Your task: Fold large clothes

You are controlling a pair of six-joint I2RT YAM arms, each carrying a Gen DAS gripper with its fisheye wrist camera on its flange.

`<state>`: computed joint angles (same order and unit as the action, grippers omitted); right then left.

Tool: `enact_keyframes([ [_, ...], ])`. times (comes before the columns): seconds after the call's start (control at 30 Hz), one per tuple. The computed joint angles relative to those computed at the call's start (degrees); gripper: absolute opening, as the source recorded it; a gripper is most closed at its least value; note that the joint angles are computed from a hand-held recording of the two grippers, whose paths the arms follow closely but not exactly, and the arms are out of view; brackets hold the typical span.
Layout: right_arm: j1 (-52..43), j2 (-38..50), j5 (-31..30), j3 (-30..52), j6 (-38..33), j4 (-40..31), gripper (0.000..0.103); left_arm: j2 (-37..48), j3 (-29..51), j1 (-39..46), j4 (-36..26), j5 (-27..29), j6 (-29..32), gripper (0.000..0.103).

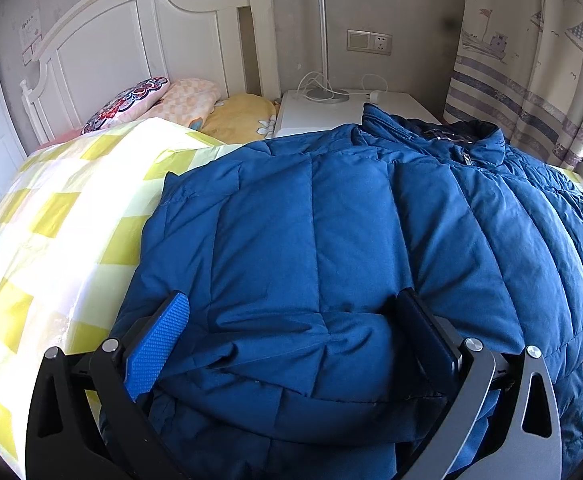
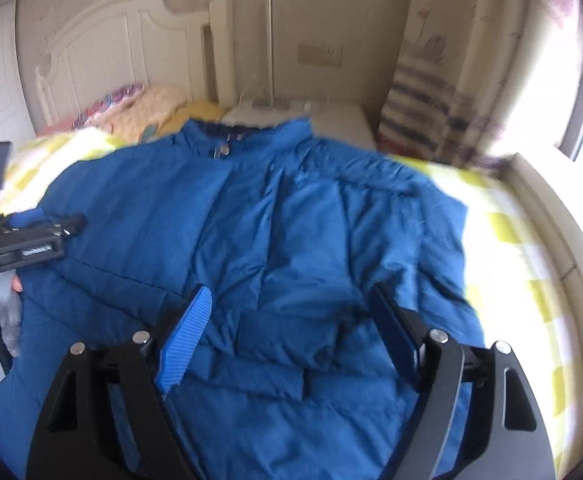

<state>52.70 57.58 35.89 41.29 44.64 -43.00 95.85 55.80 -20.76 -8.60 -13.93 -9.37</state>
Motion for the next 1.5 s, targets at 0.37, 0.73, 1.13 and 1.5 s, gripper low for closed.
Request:
enact_keyframes([
  [0.37,-2.56,2.24,-3.32,-4.72,-1.66,3.99,0.084,0.31,0.39,-0.27,-0.24,-0.70,0.10,0.099],
  [0.73,-2.15,-3.84,-7.07,-4.80,3.53,-0.15,0.093,-5.32,1.63,0.03,-11.53,0.49,-3.33,0.099],
  [1.13,20.73,11.52,-1.41,1.57,23.20,-9.63,0.099,-15.42,-15.80,-12.24,-6.26,-0.58,-2.05,0.099],
  [1.5,24.32,-6.04,-1.10,-8.08,38.13,-17.64,0.099,-29.64,-24.50,10.38,-9.03,17.23,-1.15,0.099],
])
